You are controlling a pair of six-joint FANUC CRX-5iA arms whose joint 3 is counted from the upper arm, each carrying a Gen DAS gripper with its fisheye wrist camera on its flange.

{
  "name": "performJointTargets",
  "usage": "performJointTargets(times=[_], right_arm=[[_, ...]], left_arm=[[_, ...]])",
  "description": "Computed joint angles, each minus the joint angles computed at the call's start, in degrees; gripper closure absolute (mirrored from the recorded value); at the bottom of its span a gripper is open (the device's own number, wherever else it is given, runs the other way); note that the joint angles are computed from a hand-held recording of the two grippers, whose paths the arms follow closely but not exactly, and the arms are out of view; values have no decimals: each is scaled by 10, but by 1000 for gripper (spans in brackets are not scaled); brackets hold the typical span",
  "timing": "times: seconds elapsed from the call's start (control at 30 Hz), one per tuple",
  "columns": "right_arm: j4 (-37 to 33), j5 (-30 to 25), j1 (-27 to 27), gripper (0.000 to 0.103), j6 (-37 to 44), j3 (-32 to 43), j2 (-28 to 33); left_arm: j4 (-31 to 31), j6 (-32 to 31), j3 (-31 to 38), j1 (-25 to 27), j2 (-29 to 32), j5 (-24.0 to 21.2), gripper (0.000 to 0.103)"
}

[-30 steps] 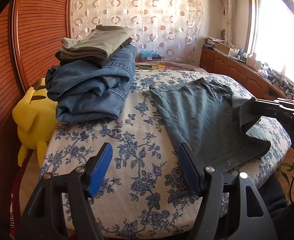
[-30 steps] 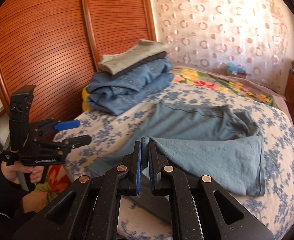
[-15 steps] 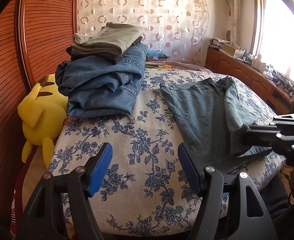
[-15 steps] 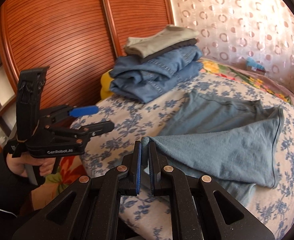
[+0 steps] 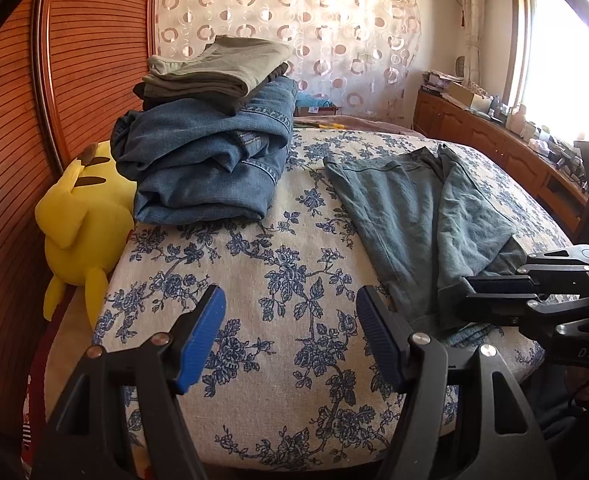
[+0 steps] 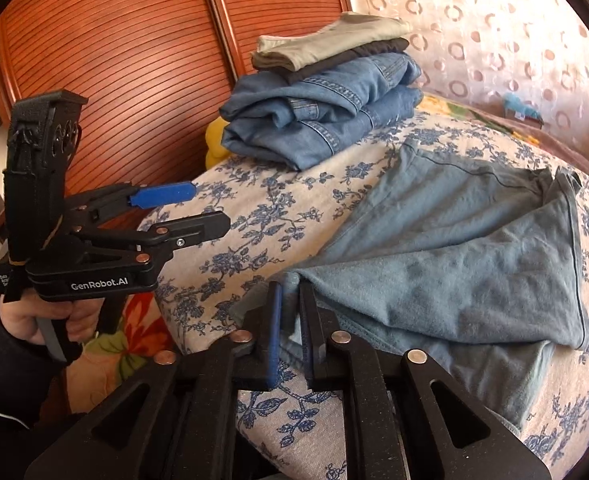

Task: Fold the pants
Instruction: 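Lower the folded fabric onto the shorts and open the right gripper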

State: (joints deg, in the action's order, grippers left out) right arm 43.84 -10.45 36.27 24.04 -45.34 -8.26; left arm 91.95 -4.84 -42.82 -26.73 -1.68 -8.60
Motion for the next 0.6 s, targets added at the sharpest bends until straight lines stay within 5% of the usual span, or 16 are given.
performJointTargets(times=[0.3, 0.6], right_arm=[[195, 4, -52, 76, -178, -64, -62], [266, -85, -96, 62, -233, -116, -136]], left_arm=[[-35, 22, 6, 1, 0, -15, 35], [-19, -3, 14, -31, 3, -23, 35]])
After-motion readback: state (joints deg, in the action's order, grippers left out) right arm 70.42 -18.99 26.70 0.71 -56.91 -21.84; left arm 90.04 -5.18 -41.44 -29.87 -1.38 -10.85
